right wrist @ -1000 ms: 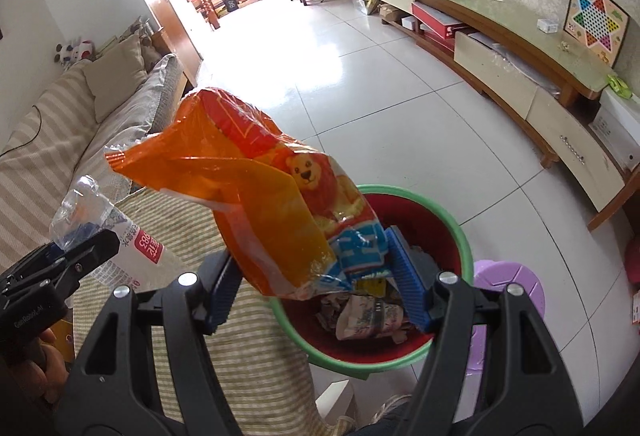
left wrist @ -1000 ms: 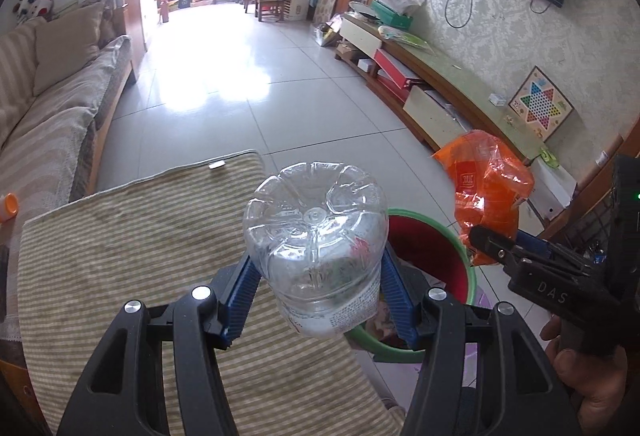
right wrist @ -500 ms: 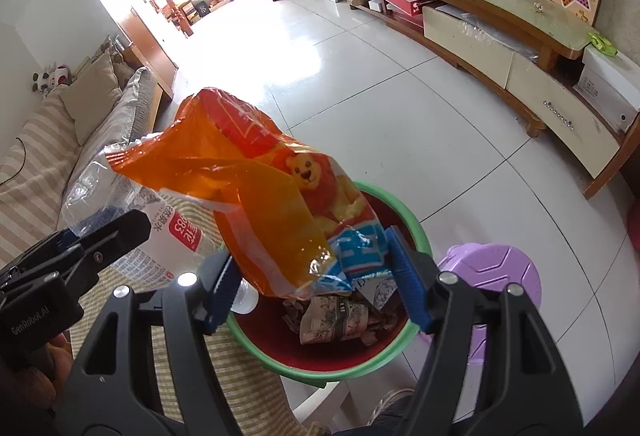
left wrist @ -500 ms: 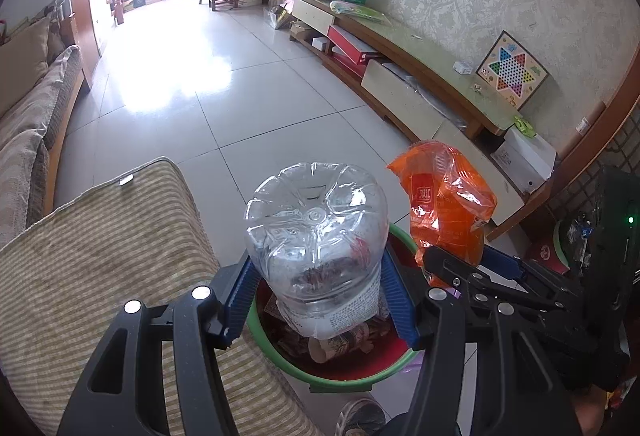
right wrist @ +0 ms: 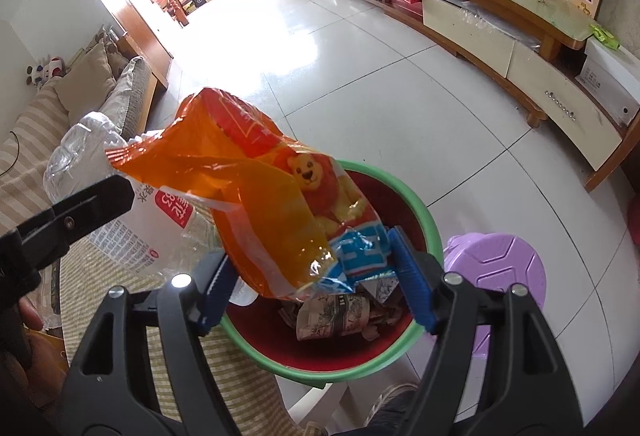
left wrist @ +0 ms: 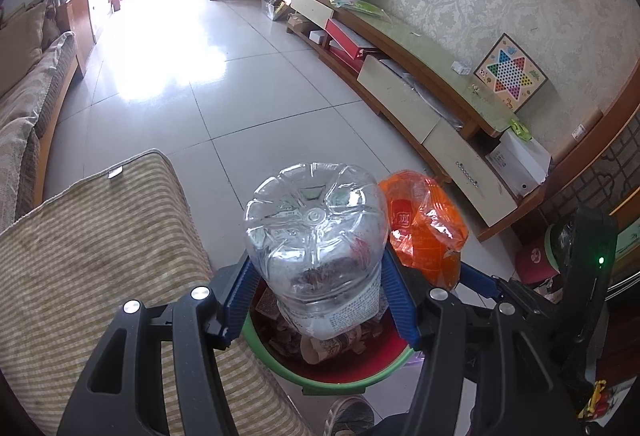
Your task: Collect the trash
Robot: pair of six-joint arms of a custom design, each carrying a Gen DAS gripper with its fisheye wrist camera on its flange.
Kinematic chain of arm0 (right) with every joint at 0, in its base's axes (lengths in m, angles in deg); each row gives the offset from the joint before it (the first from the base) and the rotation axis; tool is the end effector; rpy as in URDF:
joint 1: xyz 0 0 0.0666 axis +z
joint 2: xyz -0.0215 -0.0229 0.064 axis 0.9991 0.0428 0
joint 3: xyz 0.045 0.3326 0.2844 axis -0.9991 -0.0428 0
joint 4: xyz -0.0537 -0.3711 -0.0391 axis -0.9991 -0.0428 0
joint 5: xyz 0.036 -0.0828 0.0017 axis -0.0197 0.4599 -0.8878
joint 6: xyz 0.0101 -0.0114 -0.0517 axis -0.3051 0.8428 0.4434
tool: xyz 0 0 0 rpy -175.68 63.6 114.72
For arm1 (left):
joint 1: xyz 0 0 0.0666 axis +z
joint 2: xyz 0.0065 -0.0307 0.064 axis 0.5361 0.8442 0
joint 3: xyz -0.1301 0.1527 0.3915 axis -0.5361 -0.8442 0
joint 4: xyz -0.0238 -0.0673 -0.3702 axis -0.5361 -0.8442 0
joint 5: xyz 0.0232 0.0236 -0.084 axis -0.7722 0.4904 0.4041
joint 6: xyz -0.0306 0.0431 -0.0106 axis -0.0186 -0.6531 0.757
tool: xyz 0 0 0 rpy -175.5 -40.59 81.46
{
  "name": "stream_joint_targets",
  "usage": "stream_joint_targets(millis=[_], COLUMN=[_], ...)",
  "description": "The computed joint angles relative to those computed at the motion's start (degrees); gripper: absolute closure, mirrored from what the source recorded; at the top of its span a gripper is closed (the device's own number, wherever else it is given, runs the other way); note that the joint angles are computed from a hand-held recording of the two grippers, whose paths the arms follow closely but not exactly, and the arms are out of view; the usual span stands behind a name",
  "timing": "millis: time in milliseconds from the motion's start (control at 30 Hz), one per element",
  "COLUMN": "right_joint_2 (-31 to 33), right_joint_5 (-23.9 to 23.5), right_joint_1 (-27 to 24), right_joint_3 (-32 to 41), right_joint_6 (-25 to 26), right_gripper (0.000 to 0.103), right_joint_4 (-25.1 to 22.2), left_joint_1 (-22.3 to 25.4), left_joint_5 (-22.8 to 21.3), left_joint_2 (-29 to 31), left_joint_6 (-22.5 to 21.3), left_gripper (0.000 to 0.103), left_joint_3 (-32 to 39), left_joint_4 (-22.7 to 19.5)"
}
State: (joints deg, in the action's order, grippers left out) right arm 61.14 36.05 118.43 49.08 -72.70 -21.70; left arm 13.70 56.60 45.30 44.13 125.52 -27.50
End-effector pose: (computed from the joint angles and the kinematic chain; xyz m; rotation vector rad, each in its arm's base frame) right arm 0.4489 0.2536 0.3478 0.8076 2.4097 0.1614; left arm 0.5490 -0.2009 0.4014 0.8385 2.4718 -0.5506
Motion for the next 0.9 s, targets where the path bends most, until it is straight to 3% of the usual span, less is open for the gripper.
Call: stream_joint_targets(millis=[33,67,133,200,400,600,733,900], right_joint_2=[0.2,0.3,0.4,0.5,1.2,2.7,4.8,8.8], right_joint_5=[0.0,0.3,0.4,0.2,2.2,10.3,15.2,17.8], right_joint_1=[-0.2,-0.1,0.0,0.2,1.2,5.3,8.8,13.1], right_joint_3=[0.1,0.2,0.2,0.0,1.9,8.4,15.0,24.8], right_joint_6=[0.3,0.1,-0.4,-0.6,0.2,2.4,3.7,4.5], right_gripper=[0.023,0.016,0.010,0.005,0.005,0.005,0.005,0.005], right_joint_4=[-0.3,-0.6,-0.8,-0.6,-3.9,-11.2,-15.9,-20.9], left_joint_1=[0.1,0.2,0.3,0.4,2.3,5.4,9.4,17.2], left_joint_5=[0.4,0.9,1.1,1.1,1.3,-3.5,-3.1,-3.0], left_joint_2=[0.2,0.3,-0.1,-0.2,-1.2,-6.1,-9.0,-12.5], left_joint_6=[0.2,0.5,0.9,0.6,1.1,-3.0,-5.3,-7.0], left_gripper=[0.036,0.019,0.008,0.008,0.008,0.008,0.008,0.008], left_joint_3=[0.2,0.4,-0.2,-0.4,-1.3,-5.5,-6.9,-9.3], left_joint_4=[-0.4,-0.6,0.4,0.2,1.3,8.0,9.0,10.9])
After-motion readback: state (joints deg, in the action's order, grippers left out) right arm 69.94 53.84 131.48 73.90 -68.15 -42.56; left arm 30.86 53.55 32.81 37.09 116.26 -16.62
